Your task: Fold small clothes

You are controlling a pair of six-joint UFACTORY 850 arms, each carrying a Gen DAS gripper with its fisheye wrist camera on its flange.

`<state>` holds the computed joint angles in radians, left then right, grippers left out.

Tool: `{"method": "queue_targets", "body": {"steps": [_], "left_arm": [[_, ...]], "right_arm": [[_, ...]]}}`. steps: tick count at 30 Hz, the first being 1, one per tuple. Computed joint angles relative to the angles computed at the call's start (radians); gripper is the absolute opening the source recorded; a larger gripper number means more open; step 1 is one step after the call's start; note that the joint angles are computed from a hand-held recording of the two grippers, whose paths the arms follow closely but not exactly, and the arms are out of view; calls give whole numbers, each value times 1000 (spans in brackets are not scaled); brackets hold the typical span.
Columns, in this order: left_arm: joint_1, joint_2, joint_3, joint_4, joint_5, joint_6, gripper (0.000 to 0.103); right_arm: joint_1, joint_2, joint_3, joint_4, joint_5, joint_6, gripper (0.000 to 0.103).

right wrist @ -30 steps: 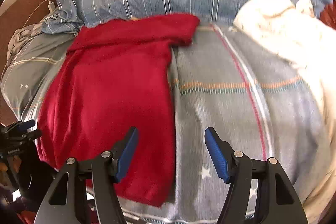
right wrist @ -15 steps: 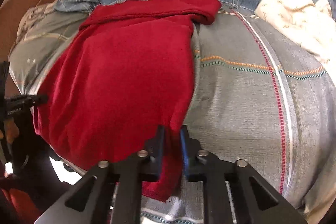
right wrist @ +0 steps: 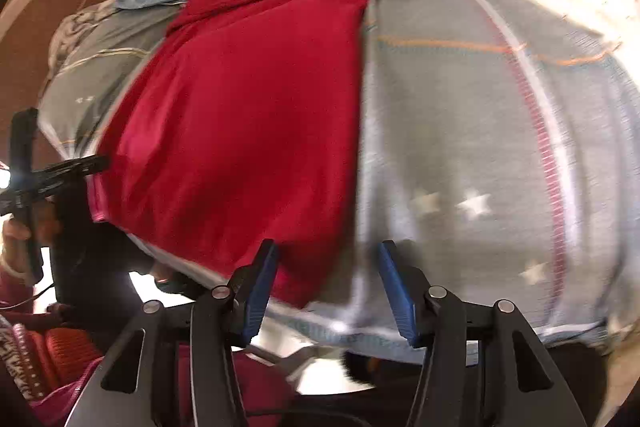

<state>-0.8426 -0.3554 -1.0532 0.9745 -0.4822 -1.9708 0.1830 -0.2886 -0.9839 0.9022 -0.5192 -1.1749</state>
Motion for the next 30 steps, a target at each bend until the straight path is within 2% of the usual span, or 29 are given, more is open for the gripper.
{"method": "queue_targets", "body": {"steps": [1,3,6,9,10,11,12,13,14,15,17,20,24,30], "left_arm": [[-4,4,8,11,-1,-27,49],[-9,5,17,46,-7,-85,59],[-8,-15,11,29,10,-88,59],[-26,-43,-17,35,-28,-78,64],[-29,-50,-27,21,-36,-50,64],[-32,-53,-31,14,-37,-30,63],[-32,-50,-26,25,-22,-40,50],[-32,-46,-22,27,-9,-44,26],[-28,-39,-17,19,1,-31,17],[-21,-32,-10,15,27,-27,12],[-10,-18,0,6,58,-20,11],[2,43,38,100,102,-97,10],[11,105,45,223,50,-145,10],[113,120,4,381,62,-183,10]], "right_arm": [[1,-1,2,11,-6,-15,54],[11,-5,8,45,6,-53,54],[13,-2,22,128,5,-136,53],[11,-9,24,217,-19,-216,50],[4,-11,26,253,-49,-249,42],[1,-15,26,272,-72,-268,34],[4,-19,26,272,-75,-275,14],[15,-17,30,262,-51,-273,12],[16,-15,33,270,-45,-285,11],[13,-13,33,289,-59,-301,11],[3,-8,21,301,-109,-306,11],[-14,24,10,365,-171,-358,11],[-22,13,-58,460,-247,-386,11],[24,-81,-237,594,-196,-401,11]]}}
